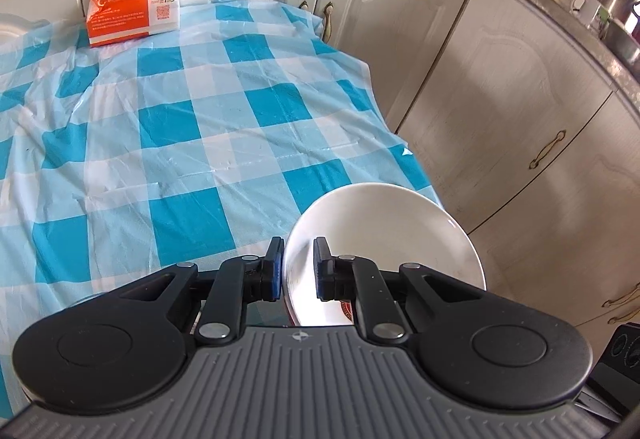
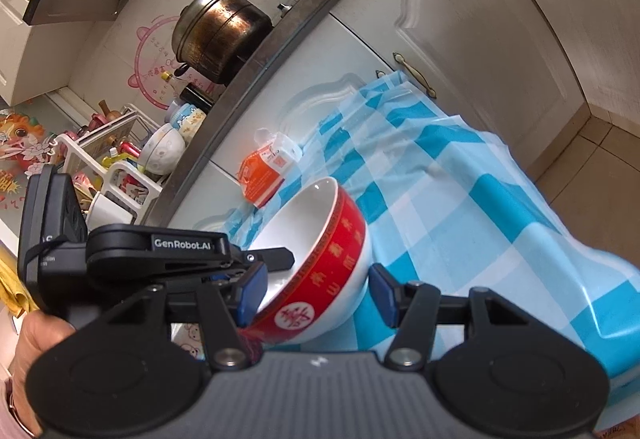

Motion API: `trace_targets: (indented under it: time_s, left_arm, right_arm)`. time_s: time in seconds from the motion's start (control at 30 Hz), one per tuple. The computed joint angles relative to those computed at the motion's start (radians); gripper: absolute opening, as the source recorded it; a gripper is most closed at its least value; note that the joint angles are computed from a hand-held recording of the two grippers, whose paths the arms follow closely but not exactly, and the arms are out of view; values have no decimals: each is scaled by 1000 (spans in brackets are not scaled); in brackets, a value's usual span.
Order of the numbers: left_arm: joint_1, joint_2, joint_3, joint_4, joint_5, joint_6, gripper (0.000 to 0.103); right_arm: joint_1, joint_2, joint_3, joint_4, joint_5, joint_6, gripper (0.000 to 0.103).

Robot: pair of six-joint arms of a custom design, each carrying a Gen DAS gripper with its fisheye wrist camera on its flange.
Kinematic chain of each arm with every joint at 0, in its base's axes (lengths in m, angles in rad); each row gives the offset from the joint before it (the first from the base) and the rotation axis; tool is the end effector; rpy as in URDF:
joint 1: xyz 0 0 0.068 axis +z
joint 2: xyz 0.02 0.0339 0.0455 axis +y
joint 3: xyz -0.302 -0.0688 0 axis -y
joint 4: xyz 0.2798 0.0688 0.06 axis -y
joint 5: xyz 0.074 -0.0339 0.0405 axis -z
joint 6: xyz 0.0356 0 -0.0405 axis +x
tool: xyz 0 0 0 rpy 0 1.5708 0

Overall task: Organize plates and bowls
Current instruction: 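Lift and carry the red-seal bowl with the left tool over the bowl stack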

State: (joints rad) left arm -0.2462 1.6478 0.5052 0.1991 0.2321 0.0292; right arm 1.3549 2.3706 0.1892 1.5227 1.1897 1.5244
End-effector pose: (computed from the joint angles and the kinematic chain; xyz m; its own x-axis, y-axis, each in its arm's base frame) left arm 0.2674 -0.0756 0.0970 -0.7741 0.2238 -0.5921 0.3909 0.9048 -0.1690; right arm 0.0739 0.1827 0.0069 -0.2119 0.7681 -0.6042 0.1214 0.6342 0.7636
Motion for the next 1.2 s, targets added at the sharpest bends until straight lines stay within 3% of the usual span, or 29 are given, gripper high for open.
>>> trace_targets:
  time_s: [0.4, 0.73, 0.97, 1.2]
  left_arm:
    - [136, -271, -88, -95, 143, 34, 11]
    - [433, -485, -131, -267, 357, 169, 11]
    - [657, -508, -166, -343, 478, 312, 11]
    - [789, -392, -167, -344, 541, 401, 11]
  right_arm:
    - [31, -199, -5, -88, 51, -154, 56]
    - [9, -333, 47, -64, -21, -428, 56]
    - [-24, -377, 123, -209, -131, -456, 56]
    - [-32, -398, 194, -396, -180, -429, 56]
